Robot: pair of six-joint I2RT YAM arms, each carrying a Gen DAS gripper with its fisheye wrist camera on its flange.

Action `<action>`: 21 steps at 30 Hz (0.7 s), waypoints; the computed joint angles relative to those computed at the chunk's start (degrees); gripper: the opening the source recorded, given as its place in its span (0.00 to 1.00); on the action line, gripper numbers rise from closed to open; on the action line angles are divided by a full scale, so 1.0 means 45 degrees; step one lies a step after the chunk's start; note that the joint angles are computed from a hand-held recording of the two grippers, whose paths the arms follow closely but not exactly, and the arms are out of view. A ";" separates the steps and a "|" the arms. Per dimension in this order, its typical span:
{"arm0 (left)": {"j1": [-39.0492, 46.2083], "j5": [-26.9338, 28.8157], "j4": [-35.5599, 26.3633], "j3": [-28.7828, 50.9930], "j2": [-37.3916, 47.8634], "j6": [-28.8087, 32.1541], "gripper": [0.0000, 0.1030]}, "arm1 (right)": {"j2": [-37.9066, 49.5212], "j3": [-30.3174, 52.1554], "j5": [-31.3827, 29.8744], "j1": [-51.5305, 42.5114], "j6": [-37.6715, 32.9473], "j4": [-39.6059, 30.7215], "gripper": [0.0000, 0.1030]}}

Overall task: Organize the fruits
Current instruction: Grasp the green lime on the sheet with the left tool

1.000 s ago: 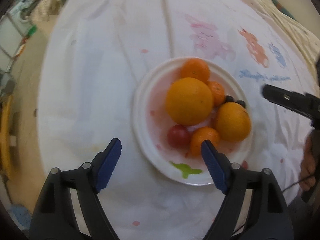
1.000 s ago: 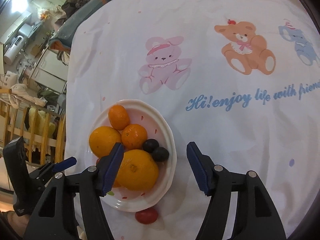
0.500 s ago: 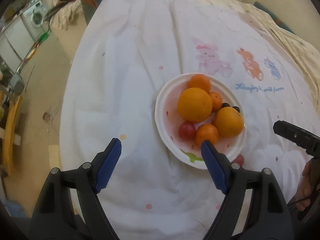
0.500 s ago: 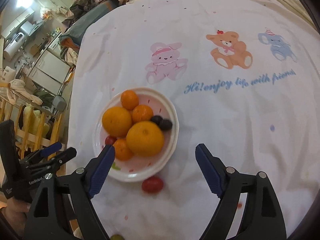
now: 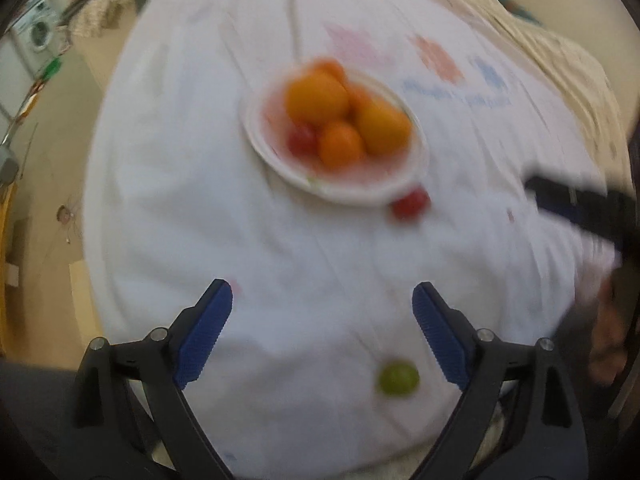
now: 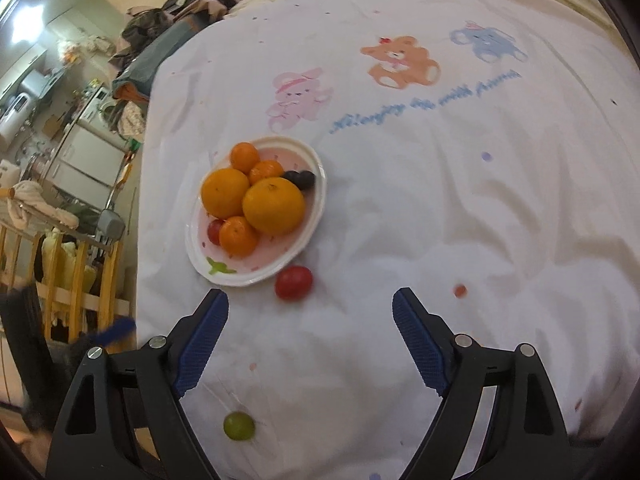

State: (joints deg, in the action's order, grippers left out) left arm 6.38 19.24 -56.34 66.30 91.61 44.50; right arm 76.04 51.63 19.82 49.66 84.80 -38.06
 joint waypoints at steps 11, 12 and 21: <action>-0.0583 -0.1182 -0.0277 -0.3326 -0.1666 0.0928 0.53 | -0.0400 -0.0323 0.0116 0.0420 0.0699 -0.0349 0.84; -0.0708 -0.1289 -0.0131 -0.3508 -0.1700 0.0791 0.49 | -0.0481 -0.0390 0.0117 0.0438 0.0763 -0.0342 0.84; -0.1550 -0.1764 0.0741 -0.4305 -0.2352 0.0095 0.24 | -0.1048 -0.0784 0.0233 0.0484 0.0998 -0.0072 0.84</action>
